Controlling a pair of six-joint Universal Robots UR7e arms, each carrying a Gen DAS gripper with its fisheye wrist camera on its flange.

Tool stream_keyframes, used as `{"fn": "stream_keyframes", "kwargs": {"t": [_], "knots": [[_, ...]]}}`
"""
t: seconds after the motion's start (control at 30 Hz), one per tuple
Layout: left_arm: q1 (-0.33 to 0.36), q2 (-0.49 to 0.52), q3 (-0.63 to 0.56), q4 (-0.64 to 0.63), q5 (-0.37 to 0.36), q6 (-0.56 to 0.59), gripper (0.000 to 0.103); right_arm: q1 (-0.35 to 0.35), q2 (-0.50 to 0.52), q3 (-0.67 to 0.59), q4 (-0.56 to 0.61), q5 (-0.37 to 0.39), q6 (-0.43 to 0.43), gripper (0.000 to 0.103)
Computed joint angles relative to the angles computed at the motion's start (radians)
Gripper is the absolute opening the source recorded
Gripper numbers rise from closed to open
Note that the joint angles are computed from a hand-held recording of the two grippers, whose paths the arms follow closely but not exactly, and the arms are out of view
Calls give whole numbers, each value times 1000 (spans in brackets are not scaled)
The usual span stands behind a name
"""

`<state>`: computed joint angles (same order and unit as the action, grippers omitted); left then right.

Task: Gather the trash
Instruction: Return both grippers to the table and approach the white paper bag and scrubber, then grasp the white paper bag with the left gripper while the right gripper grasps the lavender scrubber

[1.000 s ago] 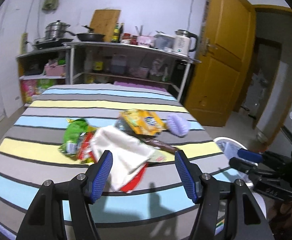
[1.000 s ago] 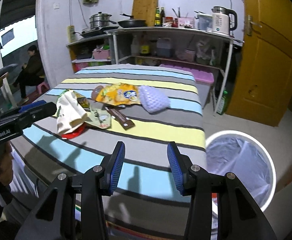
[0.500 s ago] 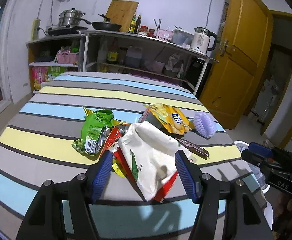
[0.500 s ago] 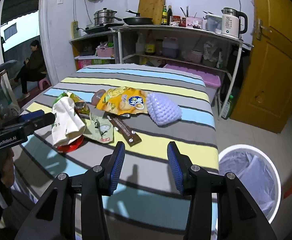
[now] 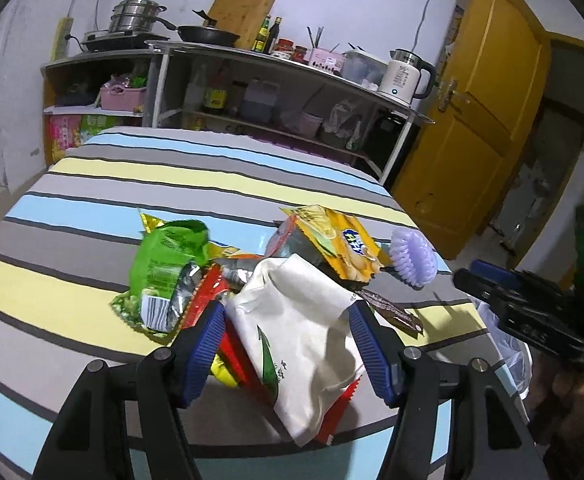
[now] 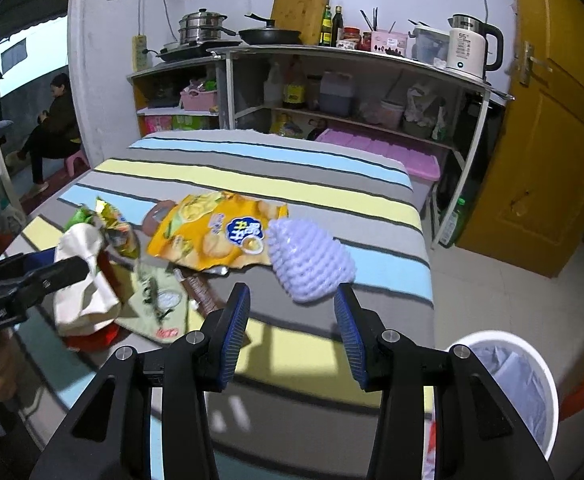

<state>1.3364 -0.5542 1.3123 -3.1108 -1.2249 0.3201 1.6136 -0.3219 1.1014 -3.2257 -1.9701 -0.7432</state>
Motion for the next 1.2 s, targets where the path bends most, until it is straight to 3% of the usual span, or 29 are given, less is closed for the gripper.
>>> {"fn": "stream_keyframes", "kwargs": {"t": [0.23,0.4,0.47,0.5,0.53,0.7,0.73,1.2], "knots": [[-1,19,-29,37,-27,12,63,-11,80,-168,98,-26,10,45],[1,28,-44,55,-32,19,49,-15,127,-264,178,-39,23,45],[1,31,-51,71,-31,16,33,-18,133,-281,212,-37,40,45],[2,33,-53,74,-32,14,33,-21,132,-282,221,-29,52,42],[3,34,-54,72,-35,14,32,-22,129,-280,223,-24,57,35],[2,31,-47,52,-44,22,26,-25,109,-249,211,-1,73,21],[0,30,-43,46,-42,23,26,-24,104,-239,203,-1,73,12],[-36,-9,35,-21,-22,36,25,-15,-32,27,53,46,94,11]]}}
